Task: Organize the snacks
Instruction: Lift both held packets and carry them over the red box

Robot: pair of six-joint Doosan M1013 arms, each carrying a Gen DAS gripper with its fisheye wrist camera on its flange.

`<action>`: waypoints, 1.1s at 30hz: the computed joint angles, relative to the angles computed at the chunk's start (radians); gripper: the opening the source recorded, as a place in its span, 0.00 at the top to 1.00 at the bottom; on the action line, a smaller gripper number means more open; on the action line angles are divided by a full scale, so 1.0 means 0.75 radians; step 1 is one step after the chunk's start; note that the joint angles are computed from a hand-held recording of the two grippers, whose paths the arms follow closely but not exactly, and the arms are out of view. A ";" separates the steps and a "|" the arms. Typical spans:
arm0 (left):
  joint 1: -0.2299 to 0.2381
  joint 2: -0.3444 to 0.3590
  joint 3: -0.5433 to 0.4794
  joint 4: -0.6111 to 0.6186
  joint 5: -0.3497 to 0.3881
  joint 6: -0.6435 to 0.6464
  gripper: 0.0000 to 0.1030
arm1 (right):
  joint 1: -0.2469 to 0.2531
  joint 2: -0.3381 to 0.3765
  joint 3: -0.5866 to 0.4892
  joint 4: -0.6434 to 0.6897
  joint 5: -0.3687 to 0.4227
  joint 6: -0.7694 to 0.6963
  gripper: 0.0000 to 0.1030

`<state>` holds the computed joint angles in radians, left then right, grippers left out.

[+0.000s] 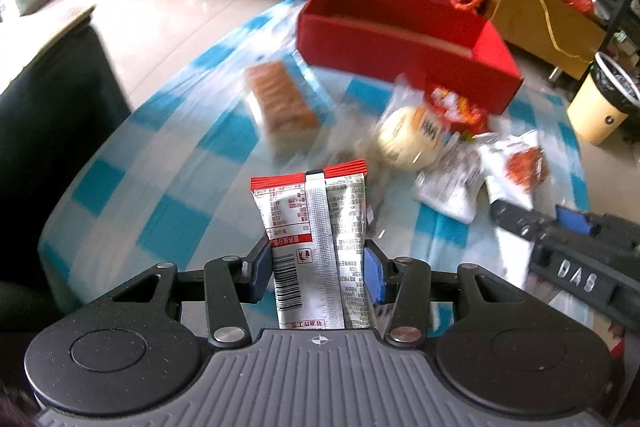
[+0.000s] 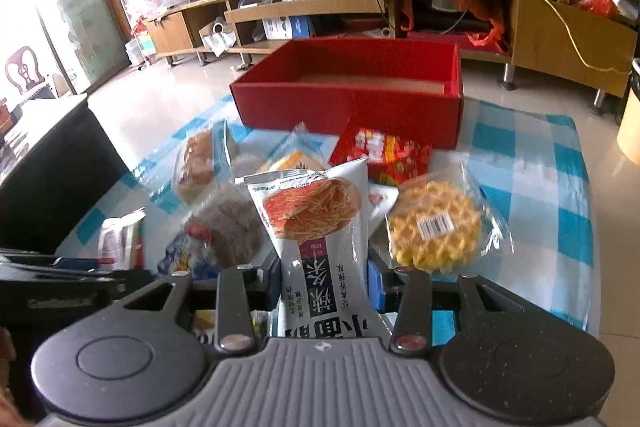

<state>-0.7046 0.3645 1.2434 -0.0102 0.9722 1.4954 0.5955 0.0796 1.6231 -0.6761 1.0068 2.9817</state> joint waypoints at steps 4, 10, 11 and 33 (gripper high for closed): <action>-0.005 0.050 -0.068 -0.040 -0.013 0.029 0.47 | -0.027 0.011 -0.016 0.019 -0.010 -0.023 0.59; -0.013 0.122 -0.182 -0.077 -0.019 0.034 0.47 | -0.078 0.014 -0.028 0.024 -0.017 -0.028 0.59; -0.014 0.134 -0.201 -0.084 -0.019 0.038 0.47 | -0.083 0.014 -0.031 0.020 -0.015 -0.028 0.59; -0.057 0.405 -0.648 -0.022 0.017 0.020 0.47 | -0.278 0.073 -0.132 -0.030 -0.076 -0.116 0.59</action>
